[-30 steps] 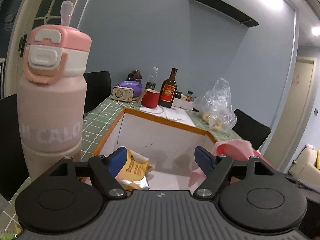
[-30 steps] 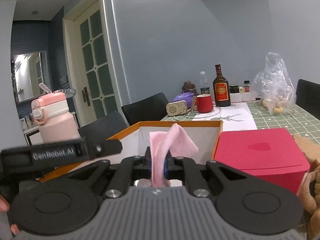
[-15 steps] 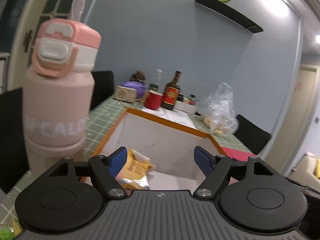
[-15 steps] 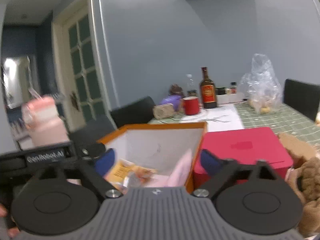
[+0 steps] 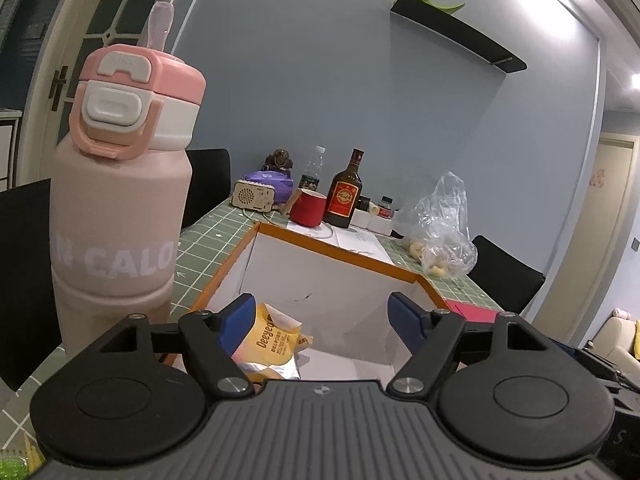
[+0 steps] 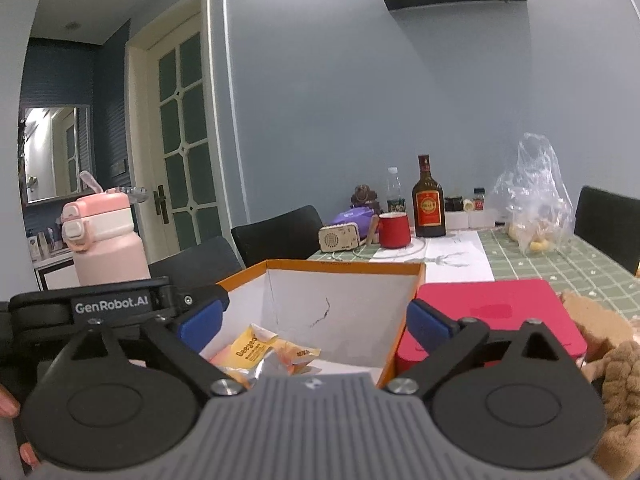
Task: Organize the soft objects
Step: 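Lower the pink cloth into the shoebox and open the right gripper, then move both grippers back to the table toward the remaining items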
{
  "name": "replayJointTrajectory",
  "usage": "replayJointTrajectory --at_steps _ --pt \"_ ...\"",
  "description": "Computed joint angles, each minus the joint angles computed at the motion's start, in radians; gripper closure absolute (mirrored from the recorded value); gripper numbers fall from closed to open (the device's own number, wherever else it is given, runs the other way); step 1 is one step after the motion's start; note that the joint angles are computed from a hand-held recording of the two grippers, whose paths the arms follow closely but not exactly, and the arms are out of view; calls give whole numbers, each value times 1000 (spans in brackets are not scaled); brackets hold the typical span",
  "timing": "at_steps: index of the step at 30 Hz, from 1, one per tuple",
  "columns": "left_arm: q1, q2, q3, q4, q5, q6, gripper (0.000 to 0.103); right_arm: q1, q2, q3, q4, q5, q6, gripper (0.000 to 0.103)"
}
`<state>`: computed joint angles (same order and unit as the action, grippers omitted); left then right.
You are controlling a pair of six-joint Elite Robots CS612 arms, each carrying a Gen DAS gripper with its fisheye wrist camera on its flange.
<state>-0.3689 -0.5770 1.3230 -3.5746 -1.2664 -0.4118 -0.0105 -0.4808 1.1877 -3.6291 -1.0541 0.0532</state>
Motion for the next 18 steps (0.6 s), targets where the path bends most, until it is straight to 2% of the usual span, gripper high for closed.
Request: replayJointTrajectory --at_steps 5,7,11,15,18 --pt "-2 4 -2 -12 1 3 15 -1 -13 14 15 8 -20 5" --pt "-2 7 -3 -27 -1 15 15 -1 -25 23 36 3 -56 5" --pt "-12 7 -1 -51 27 84 15 1 -48 59 13 -36 -162 5" --pt "-34 8 14 -171 69 168 15 -1 -71 104 -36 -71 -214 4" --pt "-49 -11 40 -191 79 220 14 -1 -98 157 -75 -116 -263 3"
